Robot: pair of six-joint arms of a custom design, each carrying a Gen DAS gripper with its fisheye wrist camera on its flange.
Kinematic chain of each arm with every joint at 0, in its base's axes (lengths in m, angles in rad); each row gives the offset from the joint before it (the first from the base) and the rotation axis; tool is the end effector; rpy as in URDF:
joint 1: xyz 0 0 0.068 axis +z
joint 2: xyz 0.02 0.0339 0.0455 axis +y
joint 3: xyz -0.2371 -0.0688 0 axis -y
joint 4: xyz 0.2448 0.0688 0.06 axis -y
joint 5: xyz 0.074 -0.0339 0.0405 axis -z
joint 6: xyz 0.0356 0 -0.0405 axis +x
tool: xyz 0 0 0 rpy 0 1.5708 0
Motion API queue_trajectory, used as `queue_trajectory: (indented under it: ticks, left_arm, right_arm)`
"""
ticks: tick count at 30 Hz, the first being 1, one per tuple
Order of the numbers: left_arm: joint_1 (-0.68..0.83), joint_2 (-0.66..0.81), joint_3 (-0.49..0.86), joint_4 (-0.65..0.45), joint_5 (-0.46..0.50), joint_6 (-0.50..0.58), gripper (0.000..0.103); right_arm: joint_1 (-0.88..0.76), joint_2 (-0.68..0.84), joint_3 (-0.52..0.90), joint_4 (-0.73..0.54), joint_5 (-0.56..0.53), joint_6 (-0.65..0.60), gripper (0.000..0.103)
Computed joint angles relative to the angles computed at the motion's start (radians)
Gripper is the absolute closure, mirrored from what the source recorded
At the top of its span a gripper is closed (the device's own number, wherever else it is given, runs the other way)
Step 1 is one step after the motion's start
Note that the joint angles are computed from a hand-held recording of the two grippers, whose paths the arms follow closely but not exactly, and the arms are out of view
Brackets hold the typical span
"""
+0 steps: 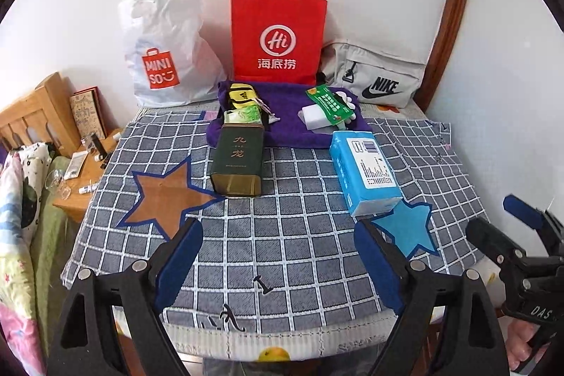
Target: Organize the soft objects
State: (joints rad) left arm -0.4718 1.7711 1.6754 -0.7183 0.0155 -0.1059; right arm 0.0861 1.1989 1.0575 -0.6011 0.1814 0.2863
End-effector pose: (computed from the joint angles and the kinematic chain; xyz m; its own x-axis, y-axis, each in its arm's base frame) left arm 0.3488 -0.1786 0.3025 -0.6930 0.2350 -0.6816 0.3929 0.9158 -0.0838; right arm 0.2645 0.0164 0.2856 -0.6327 0.2242 -0.7412 0.2361 0.9674 0.0911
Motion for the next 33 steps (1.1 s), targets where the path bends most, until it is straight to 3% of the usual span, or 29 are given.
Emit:
queue_trajectory:
  ticks: [12,33]
  left_arm:
    - [-0.014,-0.151,-0.127,0.038,-0.069,0.002,0.016]
    - [0.0,-0.171,-0.14,0.03,-0.061,0.002,0.016]
  right_arm:
    - [0.067,-0.142,-0.067,-0.038,0.055,0.046,0.0]
    - [0.095,-0.167,-0.074,-0.043,0.067,0.066,0.0]
